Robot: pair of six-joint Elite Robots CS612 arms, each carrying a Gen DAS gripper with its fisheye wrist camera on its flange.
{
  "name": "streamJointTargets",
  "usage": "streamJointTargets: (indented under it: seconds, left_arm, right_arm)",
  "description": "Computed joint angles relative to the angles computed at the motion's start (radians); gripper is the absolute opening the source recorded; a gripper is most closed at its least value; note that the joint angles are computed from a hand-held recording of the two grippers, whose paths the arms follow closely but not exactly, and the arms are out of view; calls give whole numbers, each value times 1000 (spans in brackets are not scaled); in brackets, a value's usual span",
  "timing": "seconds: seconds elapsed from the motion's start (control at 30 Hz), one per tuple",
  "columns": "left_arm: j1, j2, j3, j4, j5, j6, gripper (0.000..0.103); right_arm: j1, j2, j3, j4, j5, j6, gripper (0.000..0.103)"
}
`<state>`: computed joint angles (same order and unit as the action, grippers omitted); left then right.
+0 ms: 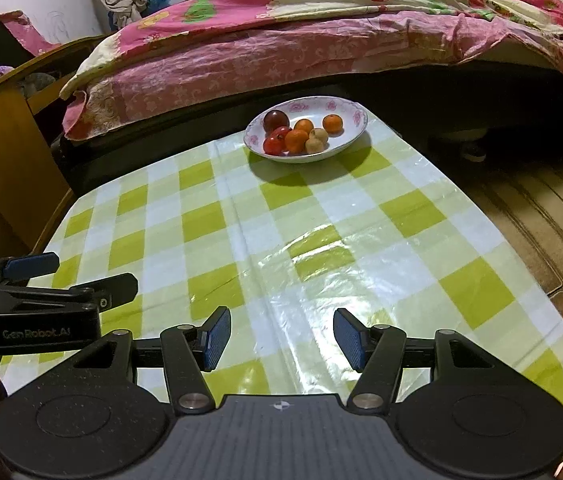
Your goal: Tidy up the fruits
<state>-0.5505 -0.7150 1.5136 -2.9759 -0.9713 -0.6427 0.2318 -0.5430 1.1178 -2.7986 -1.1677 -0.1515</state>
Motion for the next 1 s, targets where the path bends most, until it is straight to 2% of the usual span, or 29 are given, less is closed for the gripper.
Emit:
streamJointTargets:
  seconds: [1.0]
  left_arm:
    - [-22, -17, 27, 49, 17, -54, 103]
  right_arm:
    - [4, -31, 62, -2, 6, -2, 58]
